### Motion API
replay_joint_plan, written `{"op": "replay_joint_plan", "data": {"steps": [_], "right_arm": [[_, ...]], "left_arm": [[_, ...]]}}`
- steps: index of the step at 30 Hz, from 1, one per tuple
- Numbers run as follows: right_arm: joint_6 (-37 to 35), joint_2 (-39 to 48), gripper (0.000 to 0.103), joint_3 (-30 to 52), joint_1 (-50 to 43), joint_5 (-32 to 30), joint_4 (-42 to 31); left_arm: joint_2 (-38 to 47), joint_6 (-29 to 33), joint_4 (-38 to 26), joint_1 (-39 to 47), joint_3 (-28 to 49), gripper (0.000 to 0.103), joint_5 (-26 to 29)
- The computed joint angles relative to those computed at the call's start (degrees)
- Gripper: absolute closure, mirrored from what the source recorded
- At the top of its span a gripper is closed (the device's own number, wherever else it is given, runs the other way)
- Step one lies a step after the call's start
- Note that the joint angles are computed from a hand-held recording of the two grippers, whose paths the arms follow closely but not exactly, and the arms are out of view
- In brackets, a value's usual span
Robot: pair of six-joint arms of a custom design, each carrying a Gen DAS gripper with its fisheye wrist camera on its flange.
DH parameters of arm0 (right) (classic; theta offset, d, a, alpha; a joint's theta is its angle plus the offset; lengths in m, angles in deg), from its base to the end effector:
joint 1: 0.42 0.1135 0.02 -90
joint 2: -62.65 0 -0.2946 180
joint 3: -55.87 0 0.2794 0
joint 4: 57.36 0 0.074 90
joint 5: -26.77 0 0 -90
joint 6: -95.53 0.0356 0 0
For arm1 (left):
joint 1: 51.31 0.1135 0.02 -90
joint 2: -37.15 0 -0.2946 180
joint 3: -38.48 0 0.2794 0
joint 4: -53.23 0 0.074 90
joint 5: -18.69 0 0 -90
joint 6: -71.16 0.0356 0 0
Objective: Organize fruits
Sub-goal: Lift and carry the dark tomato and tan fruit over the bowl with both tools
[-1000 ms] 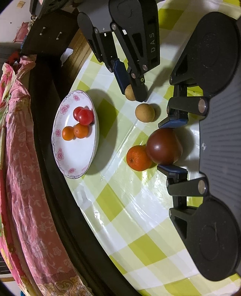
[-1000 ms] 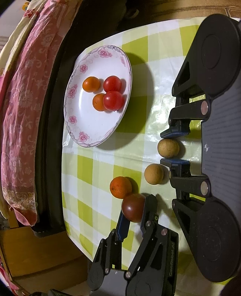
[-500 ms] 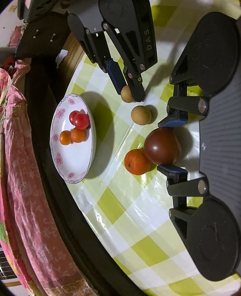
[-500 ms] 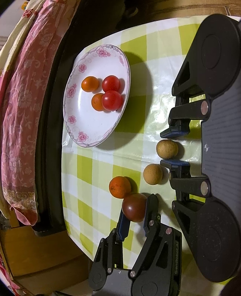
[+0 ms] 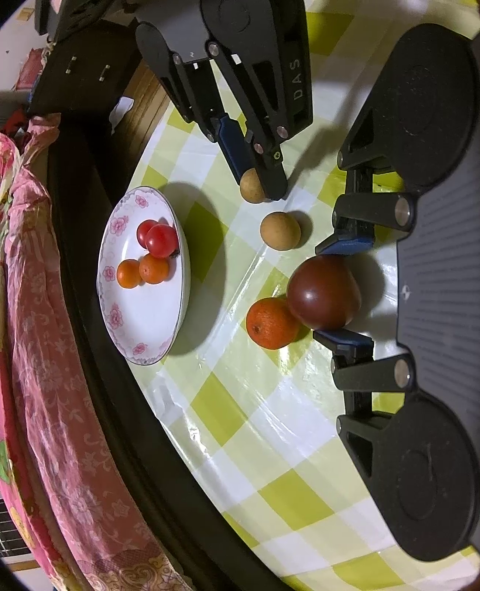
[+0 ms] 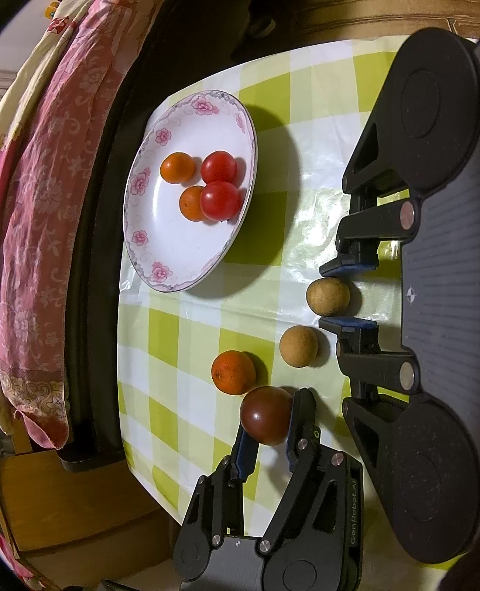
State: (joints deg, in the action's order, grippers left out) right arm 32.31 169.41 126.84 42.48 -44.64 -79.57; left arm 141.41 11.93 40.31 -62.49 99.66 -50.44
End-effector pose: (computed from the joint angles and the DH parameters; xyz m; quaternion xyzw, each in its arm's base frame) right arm 0.2925 0.2563 0.1408 -0.0889 0.9455 0.0280 0.3120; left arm 0.3474 -0.0816 0.1193 0.3861 0.8592 -0.1218 0.3128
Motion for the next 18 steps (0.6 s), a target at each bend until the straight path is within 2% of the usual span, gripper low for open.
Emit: {"op": "replay_joint_plan", "data": {"steps": [18], "right_arm": [[1.04,-2.43,0.085,-0.63,1.27,0.95,1.23]], "left_arm": [[-1.82,-2.53,0.77,-0.61,0.58,0.055,1.62]]}}
